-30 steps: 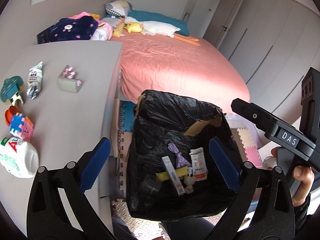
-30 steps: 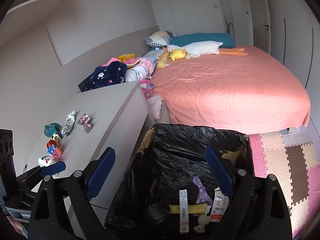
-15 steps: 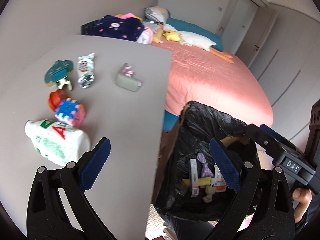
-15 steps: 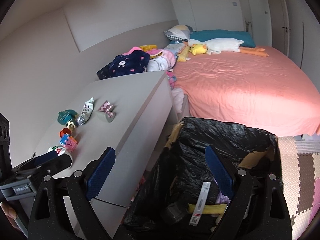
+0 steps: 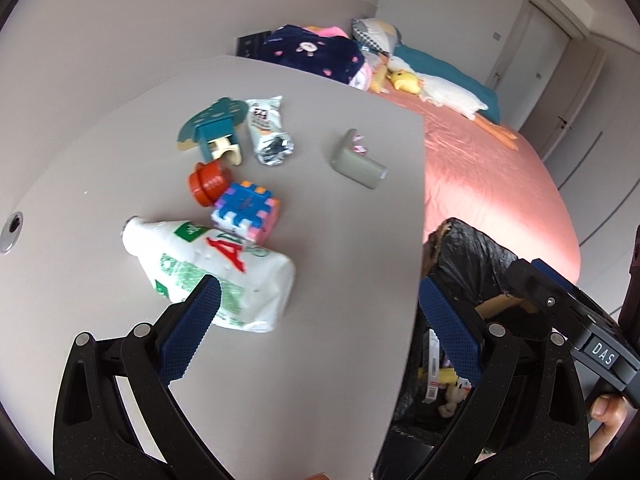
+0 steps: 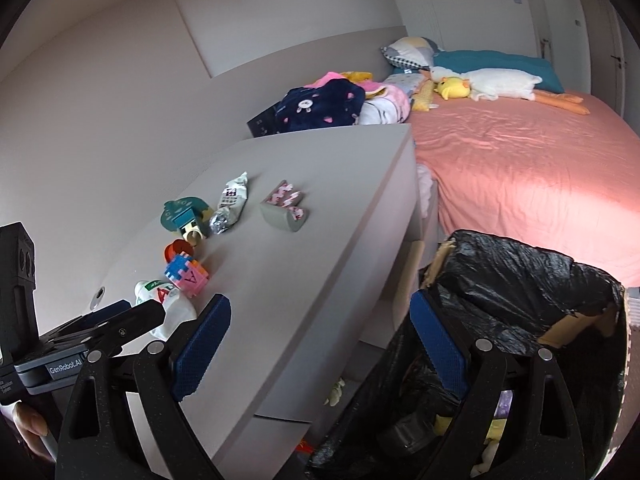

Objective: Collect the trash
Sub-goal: 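Grasp the white yogurt bottle with the left gripper while the right gripper grasps the puzzle cube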

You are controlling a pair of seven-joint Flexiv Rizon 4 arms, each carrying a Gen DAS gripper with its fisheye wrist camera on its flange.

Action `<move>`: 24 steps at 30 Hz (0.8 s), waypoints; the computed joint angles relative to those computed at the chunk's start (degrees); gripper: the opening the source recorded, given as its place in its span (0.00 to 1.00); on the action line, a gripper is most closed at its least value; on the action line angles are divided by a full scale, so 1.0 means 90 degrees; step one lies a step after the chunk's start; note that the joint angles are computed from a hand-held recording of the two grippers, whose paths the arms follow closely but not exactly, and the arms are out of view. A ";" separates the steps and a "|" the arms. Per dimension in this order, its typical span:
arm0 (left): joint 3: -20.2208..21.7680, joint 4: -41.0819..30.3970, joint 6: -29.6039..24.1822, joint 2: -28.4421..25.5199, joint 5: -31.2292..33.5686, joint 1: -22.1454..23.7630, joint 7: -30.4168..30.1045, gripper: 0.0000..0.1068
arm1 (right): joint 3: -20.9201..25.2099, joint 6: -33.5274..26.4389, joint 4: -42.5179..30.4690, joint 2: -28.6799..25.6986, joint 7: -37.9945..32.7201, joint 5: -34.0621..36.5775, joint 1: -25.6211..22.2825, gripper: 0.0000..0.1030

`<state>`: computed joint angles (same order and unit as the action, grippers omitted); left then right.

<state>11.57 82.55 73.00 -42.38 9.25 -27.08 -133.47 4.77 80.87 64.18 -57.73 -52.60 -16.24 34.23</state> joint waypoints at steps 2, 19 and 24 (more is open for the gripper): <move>0.0132 0.0043 -0.0070 0.0008 0.0000 -0.0041 -0.0191 0.90 | 0.0081 -0.0081 -0.0149 -0.0079 -0.0072 -0.0011 -0.0015 0.88; -0.0321 0.0016 -0.0745 -0.0173 -0.0511 0.0764 -0.0834 0.82 | 0.0372 -0.0739 -0.1293 -0.0640 -0.0669 0.0315 0.0067 0.88; -0.0310 0.0041 -0.0617 -0.0276 -0.0645 0.0791 -0.0799 0.73 | 0.0341 -0.0874 -0.1495 -0.0730 -0.0778 0.0358 0.0145 0.88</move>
<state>8.78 82.92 67.45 -44.85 3.44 -19.96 -140.66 7.84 73.01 50.72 -64.31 -59.61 -13.01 35.53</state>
